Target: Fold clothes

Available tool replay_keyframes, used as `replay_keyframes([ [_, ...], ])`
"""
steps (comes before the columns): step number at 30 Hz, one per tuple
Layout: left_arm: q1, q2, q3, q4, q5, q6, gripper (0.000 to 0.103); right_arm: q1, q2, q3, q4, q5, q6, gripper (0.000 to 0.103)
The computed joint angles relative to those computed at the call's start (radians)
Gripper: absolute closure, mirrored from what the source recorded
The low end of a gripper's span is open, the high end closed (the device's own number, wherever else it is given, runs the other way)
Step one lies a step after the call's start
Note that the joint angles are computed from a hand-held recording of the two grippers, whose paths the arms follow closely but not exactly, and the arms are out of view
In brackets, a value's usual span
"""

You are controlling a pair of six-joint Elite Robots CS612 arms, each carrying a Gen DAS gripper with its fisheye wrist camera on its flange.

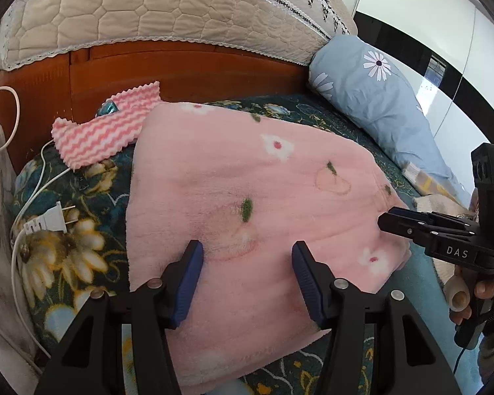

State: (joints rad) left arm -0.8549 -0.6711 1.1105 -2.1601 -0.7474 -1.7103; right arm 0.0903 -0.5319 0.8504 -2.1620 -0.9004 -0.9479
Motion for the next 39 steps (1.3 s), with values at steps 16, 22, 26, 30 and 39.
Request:
replay_keyframes([
  [16, -0.006, 0.074, -0.229, 0.405, -0.031, -0.096, 0.045, -0.018, -0.050, 0.093, -0.052, 0.029, 0.068, 0.058],
  [22, -0.022, 0.060, -0.234, 0.389, -0.054, -0.143, 0.045, -0.051, -0.100, 0.173, -0.096, 0.007, 0.068, 0.057],
  [26, -0.041, 0.067, -0.233, 0.381, -0.072, -0.270, 0.045, -0.079, -0.118, 0.221, -0.101, 0.039, 0.053, 0.057],
  [30, -0.063, 0.086, -0.229, 0.308, -0.059, -0.306, 0.045, -0.098, -0.131, 0.260, -0.089, 0.062, 0.044, 0.057],
  [39, -0.101, 0.174, -0.399, 0.517, 0.014, -0.415, 0.034, -0.133, -0.151, 0.341, -0.105, 0.134, 0.087, 0.050],
])
